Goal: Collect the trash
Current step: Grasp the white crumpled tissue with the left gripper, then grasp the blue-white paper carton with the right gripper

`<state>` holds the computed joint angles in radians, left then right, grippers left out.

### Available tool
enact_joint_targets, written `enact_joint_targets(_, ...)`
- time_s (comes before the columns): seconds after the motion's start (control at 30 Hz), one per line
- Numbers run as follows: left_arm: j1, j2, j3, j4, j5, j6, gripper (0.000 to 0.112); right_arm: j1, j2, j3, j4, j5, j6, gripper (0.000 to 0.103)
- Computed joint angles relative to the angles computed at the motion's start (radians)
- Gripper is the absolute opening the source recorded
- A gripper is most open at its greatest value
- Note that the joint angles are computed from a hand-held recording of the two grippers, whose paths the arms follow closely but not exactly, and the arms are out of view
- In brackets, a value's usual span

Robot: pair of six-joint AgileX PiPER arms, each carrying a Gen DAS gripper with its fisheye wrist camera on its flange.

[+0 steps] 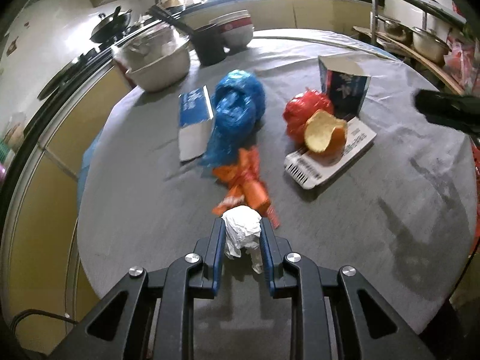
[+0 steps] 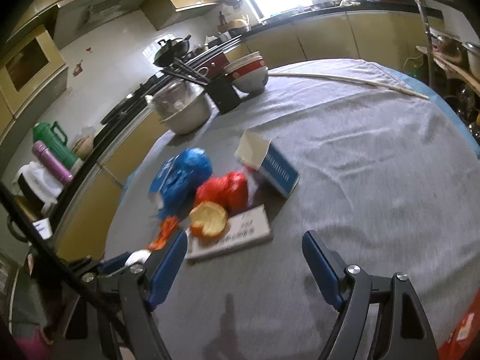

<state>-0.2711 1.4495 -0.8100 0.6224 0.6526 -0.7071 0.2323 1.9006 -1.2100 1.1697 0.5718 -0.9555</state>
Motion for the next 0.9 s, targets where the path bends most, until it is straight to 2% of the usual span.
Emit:
enact_joint_targets(0.27,0.022,0.09,-0.096,-0.032,-0.015,0.068,0.024,0.035,0.172,-0.257,-0.172,-0.008,0.16,0.081)
enact_joint_targets(0.6,0.046,0.121,-0.13,-0.061,-0.036,0.1,0.024,0.06,0.306,-0.454,-0.254,0.011,0.246,0.082)
enact_joint_targets(0.7,0.084,0.111,-0.125,-0.141,-0.07,0.168,0.024,0.071,0.346,-0.507,-0.294,0.02,0.29,0.081)
enact_joint_targets(0.8,0.147,0.099,-0.122,-0.287,-0.106,0.296,0.023,0.078,0.381,-0.55,-0.326,0.024,0.334,0.081)
enact_joint_targets(0.83,0.166,0.097,-0.122,-0.331,-0.113,0.334,0.023,0.078,0.391,-0.559,-0.316,0.029,0.333,0.079)
enact_joint_targets(0.9,0.197,0.094,-0.12,-0.403,-0.128,0.401,0.023,0.083,0.401,-0.565,-0.324,0.014,0.348,0.067)
